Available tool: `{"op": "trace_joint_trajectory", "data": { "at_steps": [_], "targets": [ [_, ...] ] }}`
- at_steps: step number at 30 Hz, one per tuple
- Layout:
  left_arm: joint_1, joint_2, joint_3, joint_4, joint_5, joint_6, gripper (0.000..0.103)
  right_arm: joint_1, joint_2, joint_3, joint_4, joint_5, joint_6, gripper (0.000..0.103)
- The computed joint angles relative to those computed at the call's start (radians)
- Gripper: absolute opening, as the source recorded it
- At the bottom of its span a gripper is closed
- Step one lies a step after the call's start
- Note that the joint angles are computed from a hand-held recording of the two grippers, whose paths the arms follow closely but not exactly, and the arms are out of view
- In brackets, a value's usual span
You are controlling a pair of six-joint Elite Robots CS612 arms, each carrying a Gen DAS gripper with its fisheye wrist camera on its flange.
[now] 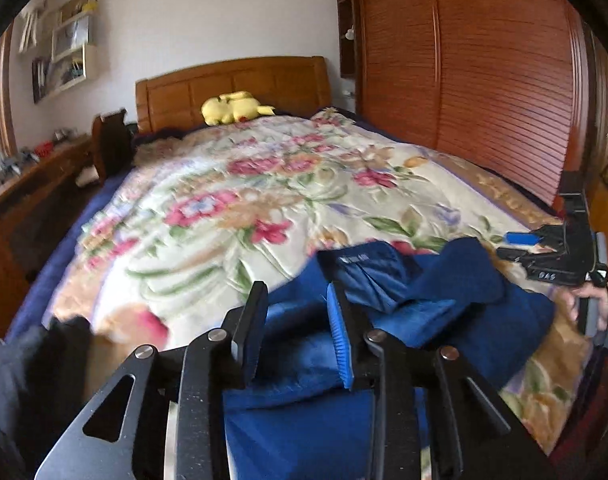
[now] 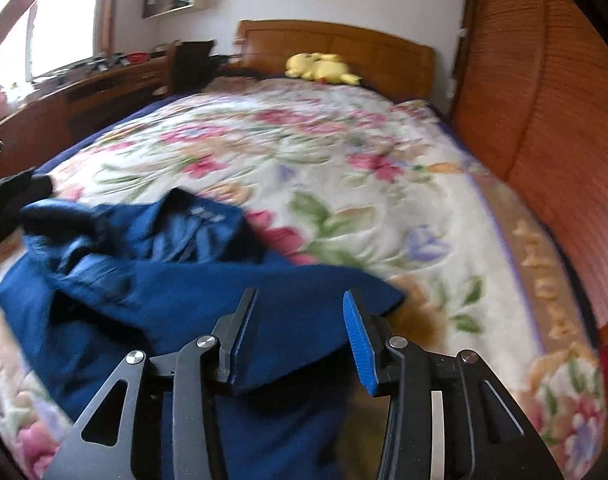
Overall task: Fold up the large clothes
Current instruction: 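Open both grippers and release the folded blazer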
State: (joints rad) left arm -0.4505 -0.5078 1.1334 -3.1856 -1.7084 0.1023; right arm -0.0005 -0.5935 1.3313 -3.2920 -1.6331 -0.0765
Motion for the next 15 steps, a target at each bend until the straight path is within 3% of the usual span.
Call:
{"op": "trace_joint_trajectory", "data": {
  "at_steps": [5, 8, 15],
  "targets": [
    [0.004, 0.025, 0.007, 0.038, -0.052, -0.029, 0.032, 0.009, -0.001, 0.009, 0.022, 0.050, -0.025, 0.045],
    [0.005, 0.037, 0.018, -0.002, -0.058, -0.039, 0.032, 0.007, -0.004, 0.027, 0.023, 0.061, -0.036, 0.045],
    [0.029, 0.057, 0.016, -0.019, -0.109, -0.055, 0.032, 0.018, -0.013, 0.041, 0.074, 0.033, -0.058, 0.046]
  ]
}}
